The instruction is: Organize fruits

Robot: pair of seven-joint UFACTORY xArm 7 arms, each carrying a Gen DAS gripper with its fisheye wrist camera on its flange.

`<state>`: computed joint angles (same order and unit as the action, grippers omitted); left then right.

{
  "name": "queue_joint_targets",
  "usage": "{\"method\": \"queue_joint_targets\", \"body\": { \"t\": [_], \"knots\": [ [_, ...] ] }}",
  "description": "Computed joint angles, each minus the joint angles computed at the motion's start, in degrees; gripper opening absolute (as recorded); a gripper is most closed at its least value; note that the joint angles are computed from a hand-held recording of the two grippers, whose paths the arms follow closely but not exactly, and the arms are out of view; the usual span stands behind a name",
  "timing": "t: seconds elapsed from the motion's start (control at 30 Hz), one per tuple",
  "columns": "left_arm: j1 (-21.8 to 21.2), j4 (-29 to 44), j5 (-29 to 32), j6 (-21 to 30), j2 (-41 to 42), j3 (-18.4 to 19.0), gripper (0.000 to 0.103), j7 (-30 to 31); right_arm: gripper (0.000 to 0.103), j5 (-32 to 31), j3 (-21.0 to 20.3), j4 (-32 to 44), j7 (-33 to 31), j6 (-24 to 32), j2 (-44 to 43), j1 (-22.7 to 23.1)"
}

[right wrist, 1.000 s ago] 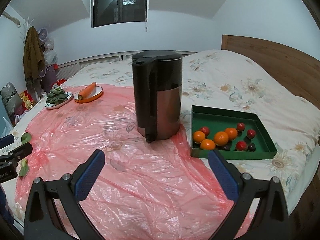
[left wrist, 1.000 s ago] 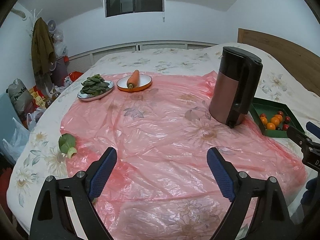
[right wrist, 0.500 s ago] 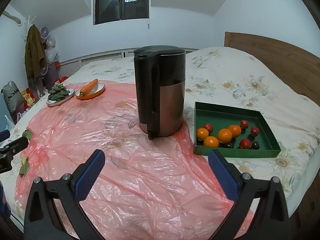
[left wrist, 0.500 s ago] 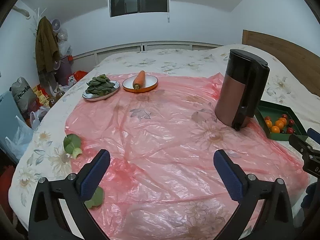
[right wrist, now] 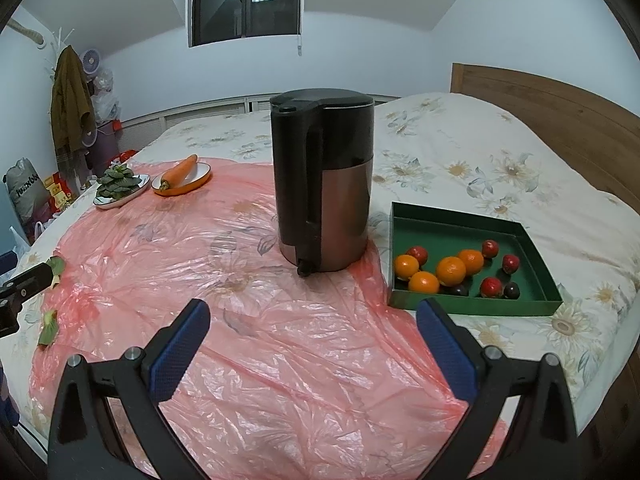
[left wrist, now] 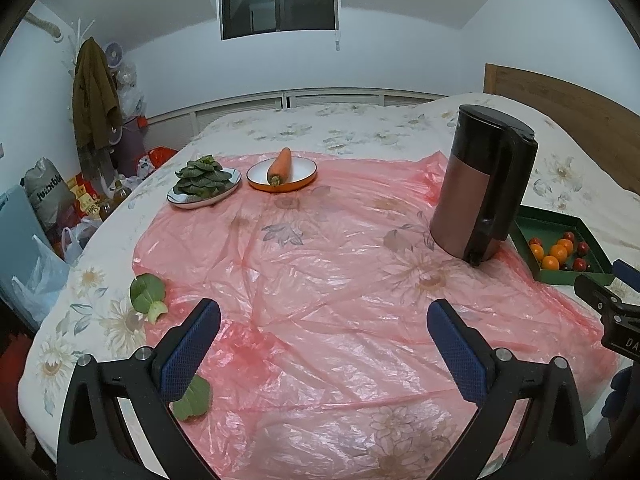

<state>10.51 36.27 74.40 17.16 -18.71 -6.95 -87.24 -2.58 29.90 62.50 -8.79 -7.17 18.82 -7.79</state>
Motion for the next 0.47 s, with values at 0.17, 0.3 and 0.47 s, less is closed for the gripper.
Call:
{"method": "queue_joint_targets", "body": {
  "t": [0.17,0.3,0.47],
  "knots": [
    [-0.2,0.1,0.3,0.5,-0.2,-0.1,0.102,-0.1,0.103,-0.2,0.5,0.0,-0.1,-0.2,0.2,-0.5],
    [-0.3,0.2,0.5,1.3,-0.2,-0.3,0.102,-0.8,0.103,-0.3,0.2,0.1,0.0,-0.1,0.1,-0.3],
    [-0.7,0.3,0.2,1.9,0.0,-0.1,0.102,-0.8,0.103,-0.4,0.2,0.2,0.2,0.0,0.1,-0.3]
  ]
}}
